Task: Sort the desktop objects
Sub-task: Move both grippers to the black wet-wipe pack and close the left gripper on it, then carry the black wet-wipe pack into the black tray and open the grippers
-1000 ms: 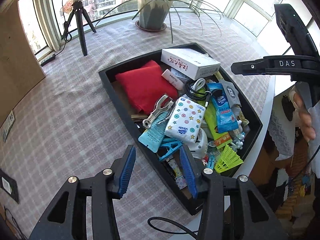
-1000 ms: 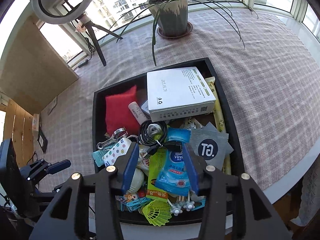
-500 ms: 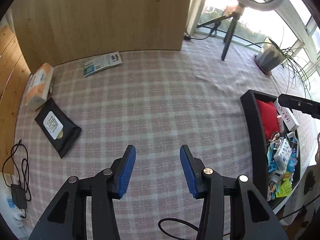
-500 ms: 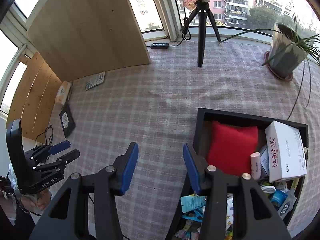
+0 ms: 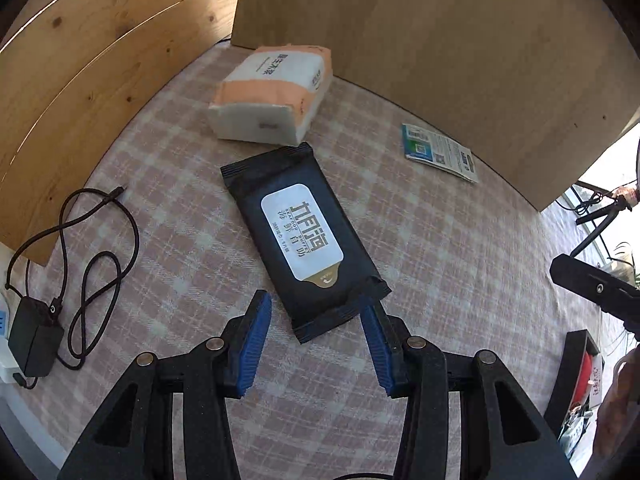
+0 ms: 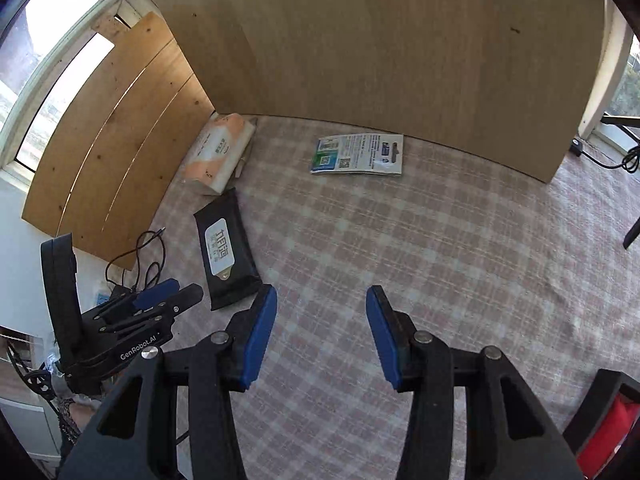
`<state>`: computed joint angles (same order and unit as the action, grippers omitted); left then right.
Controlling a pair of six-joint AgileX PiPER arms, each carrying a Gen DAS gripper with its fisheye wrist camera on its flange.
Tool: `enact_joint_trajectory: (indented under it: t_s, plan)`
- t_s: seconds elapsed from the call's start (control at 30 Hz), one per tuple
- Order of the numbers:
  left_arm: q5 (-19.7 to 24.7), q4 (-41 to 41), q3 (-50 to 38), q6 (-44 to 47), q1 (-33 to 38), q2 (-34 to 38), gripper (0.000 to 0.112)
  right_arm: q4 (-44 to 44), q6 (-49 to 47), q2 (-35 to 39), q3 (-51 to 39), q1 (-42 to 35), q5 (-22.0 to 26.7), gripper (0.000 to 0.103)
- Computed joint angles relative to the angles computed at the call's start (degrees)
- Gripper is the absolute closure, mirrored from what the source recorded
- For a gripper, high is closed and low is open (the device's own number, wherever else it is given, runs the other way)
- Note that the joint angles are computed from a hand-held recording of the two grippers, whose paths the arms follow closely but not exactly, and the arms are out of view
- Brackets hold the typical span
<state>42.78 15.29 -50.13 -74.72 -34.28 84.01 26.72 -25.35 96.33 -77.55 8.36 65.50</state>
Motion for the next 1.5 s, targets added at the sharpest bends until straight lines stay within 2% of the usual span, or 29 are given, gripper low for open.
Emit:
enact_joint_trajectory:
  t_s: [0.2, 0.37, 0.67, 0.87, 0.97, 1.07, 1.17, 1.5]
  plan:
    - [-5.3, -1.6, 3.0, 1.5, 4.6, 1.2, 0.068, -0.1, 5.2, 9.3, -5.6, 9.3, -2.5, 0.057]
    - [-7.2, -1.9, 2.9, 2.8, 6.3, 3.2, 0.068, 0.8, 7.9, 15.9, -10.4, 13.4, -2.4, 0.057]
    - [-13.6, -5.6, 4.1, 6.3, 9.5, 5.7, 0.068, 2.6, 10.4, 23.2, -17.4, 15.9, -1.1, 0.059]
    - [-15.6, -5.5, 4.5, 5.0, 9.2, 6.0, 0.070, 4.0, 10.1, 26.0, -18.7, 16.6, 0.4, 0.067]
    - [-14.5, -5.1, 3.2, 5.4, 8.1, 6.8, 0.070, 2.1, 10.4, 24.7, -15.8, 17.4, -2.1, 0.071]
    - [-14.0, -5.5, 2.3, 5.9, 6.3, 7.1, 0.070, 2.5, 9.9, 23.1, -12.9, 16.7, -2.5, 0.071]
    - [-14.8, -6.2, 2.3, 4.6, 3.8, 7.2, 0.070, 3.4, 7.8, 20.4, -8.0, 15.3, -3.8, 0.071]
    - [-8.4, 0.6, -7.3, -9.5, -14.5, 13.7, 0.070, 4.5, 0.0, 5.2, 15.6, 6.6, -10.2, 0.071]
